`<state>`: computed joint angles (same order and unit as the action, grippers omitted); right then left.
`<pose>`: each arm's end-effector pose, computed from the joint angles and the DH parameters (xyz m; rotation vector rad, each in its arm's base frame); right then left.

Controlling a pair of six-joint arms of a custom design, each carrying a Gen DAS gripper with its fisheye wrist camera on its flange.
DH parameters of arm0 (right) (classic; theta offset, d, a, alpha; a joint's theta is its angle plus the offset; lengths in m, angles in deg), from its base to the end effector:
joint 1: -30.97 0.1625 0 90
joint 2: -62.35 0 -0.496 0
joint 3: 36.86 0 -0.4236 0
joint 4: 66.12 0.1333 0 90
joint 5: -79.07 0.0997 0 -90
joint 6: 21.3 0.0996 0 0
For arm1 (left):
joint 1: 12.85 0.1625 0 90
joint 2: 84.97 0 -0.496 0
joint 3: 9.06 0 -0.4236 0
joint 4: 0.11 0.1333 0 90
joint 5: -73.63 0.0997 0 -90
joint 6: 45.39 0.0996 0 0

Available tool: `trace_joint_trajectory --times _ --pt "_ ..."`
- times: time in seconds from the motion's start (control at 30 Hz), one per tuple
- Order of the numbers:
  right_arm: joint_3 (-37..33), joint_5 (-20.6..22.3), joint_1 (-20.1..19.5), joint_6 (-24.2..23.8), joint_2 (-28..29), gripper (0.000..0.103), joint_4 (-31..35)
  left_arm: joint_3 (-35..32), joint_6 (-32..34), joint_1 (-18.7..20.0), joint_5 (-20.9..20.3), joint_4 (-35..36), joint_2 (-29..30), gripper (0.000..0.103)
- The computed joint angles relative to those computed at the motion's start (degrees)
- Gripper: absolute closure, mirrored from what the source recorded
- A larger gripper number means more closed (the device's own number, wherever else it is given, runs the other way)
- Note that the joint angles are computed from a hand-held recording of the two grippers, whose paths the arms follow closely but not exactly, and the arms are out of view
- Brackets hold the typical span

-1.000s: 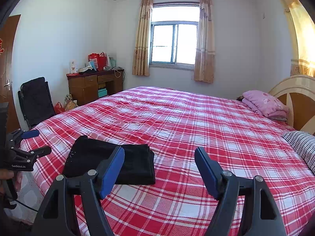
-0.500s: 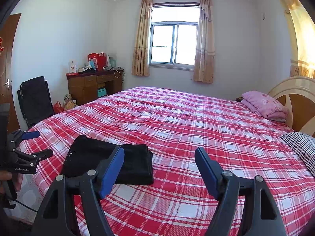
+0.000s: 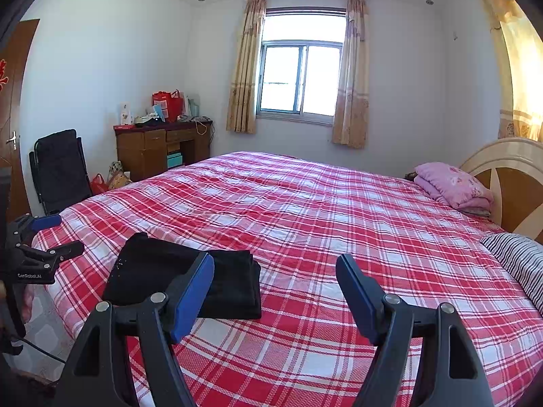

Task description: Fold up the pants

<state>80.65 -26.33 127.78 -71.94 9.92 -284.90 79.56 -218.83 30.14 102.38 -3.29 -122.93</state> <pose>0.1786 -0.5942 0.2183 0.9090 -2.0489 1.1746 -0.3020 -0.5831 0.0373 0.5121 2.0825 -1.1906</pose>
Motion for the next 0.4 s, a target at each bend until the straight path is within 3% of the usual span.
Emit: trace_joint_trajectory --times 0.17,0.4 --pt "0.0 -0.1 0.0 -0.7 0.2 0.027 -0.1 -1.1 -2.0 0.1 -2.4 1.8 1.0 0.000" --pt "0.2 -0.3 0.2 -0.7 0.3 0.027 -0.1 -0.8 -2.7 0.6 -1.4 2.3 1.0 0.000"
